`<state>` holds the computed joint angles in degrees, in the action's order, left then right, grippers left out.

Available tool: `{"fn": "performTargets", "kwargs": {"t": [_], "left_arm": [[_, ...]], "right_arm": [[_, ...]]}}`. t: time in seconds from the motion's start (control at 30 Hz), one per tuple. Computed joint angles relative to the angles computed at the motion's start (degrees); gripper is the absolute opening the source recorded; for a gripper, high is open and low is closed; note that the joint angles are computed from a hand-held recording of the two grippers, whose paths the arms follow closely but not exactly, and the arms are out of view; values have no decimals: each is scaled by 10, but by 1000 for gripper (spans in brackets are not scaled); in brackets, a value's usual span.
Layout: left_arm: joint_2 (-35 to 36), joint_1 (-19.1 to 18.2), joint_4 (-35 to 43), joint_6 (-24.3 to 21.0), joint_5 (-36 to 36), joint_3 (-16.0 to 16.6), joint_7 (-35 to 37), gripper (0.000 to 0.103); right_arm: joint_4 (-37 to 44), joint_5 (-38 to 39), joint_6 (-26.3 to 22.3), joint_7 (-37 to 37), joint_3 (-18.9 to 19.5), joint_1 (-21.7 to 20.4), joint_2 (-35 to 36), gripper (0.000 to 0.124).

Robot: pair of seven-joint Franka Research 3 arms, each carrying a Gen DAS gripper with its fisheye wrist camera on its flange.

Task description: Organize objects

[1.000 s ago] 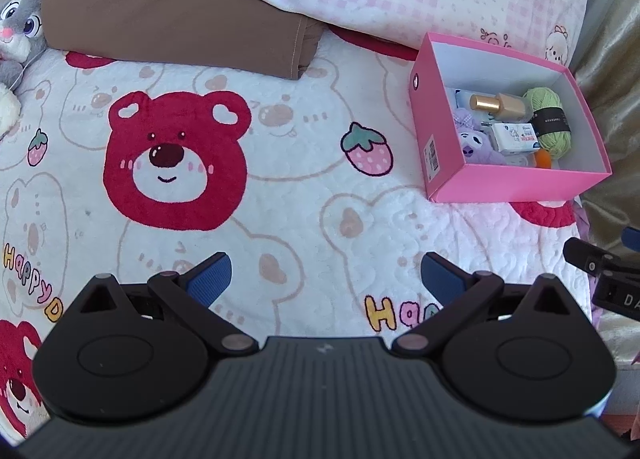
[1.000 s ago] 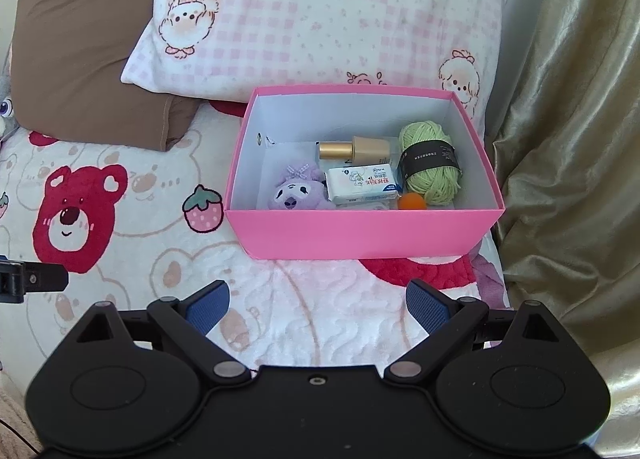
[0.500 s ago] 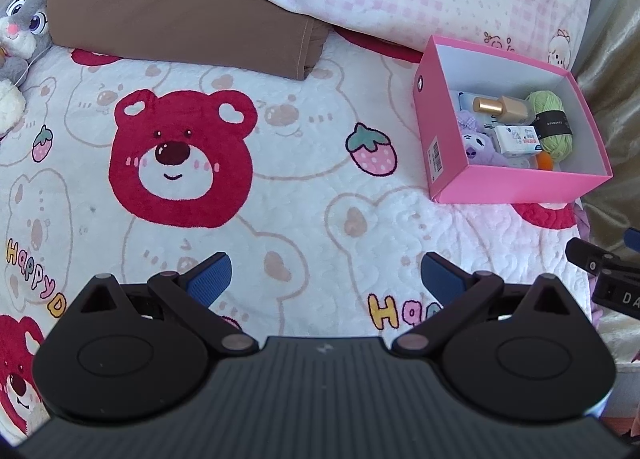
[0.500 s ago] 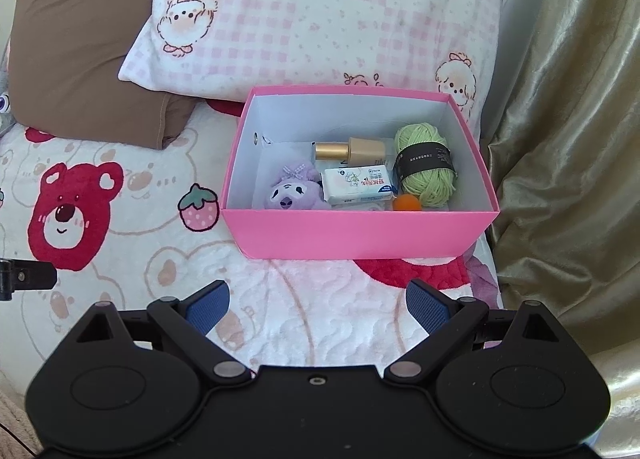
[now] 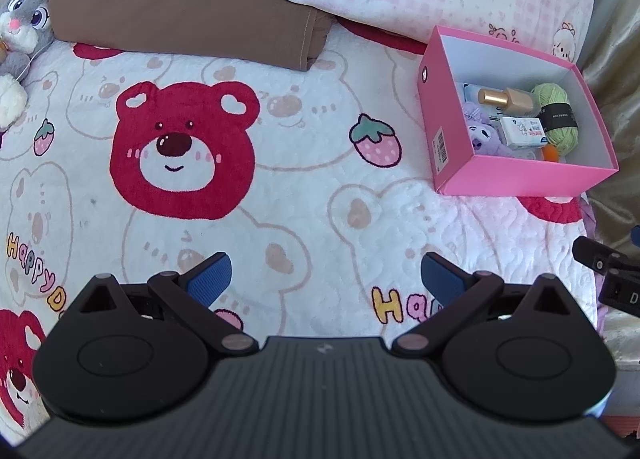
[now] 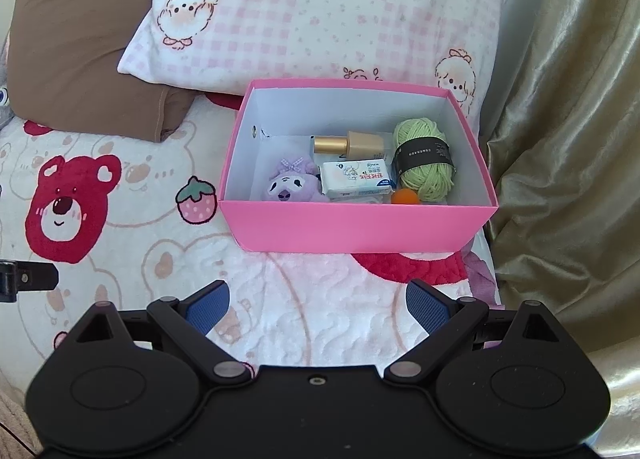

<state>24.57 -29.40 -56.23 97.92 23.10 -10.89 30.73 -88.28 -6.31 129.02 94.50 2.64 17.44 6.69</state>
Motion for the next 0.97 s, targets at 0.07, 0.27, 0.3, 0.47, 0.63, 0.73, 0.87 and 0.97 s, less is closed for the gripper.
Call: {"fn": "performTargets", "kwargs": {"t": [0.07, 0.27, 0.3, 0.47, 0.63, 0.73, 0.87, 0.97], "left_arm": [[-1, 1, -2, 1, -1, 0, -1, 103], [-5, 3, -8, 3, -2, -1, 3, 103], [-3, 3, -5, 2, -1, -1, 4, 103], [-8, 0, -8, 3, 4, 2, -15, 103], [-4, -4, -1, -3, 17, 2, -11, 103], [1, -6, 4, -8, 20, 3, -4, 103], [3, -7, 6, -10, 17, 2, 1, 103], [5, -7, 9, -12, 14, 2, 1, 103]], "right_arm": [[-2, -2, 1, -4, 0, 0, -2, 97], [1, 0, -5, -2, 1, 2, 1, 97], [2, -1, -7, 0, 1, 2, 2, 97], [5, 0, -11, 3, 0, 3, 2, 97], [8, 1, -14, 2, 0, 1, 3, 97], [8, 1, -15, 1, -1, 1, 3, 97], [6, 2, -17, -1, -1, 0, 1, 97], [6, 3, -19, -2, -1, 0, 1, 97]]}}
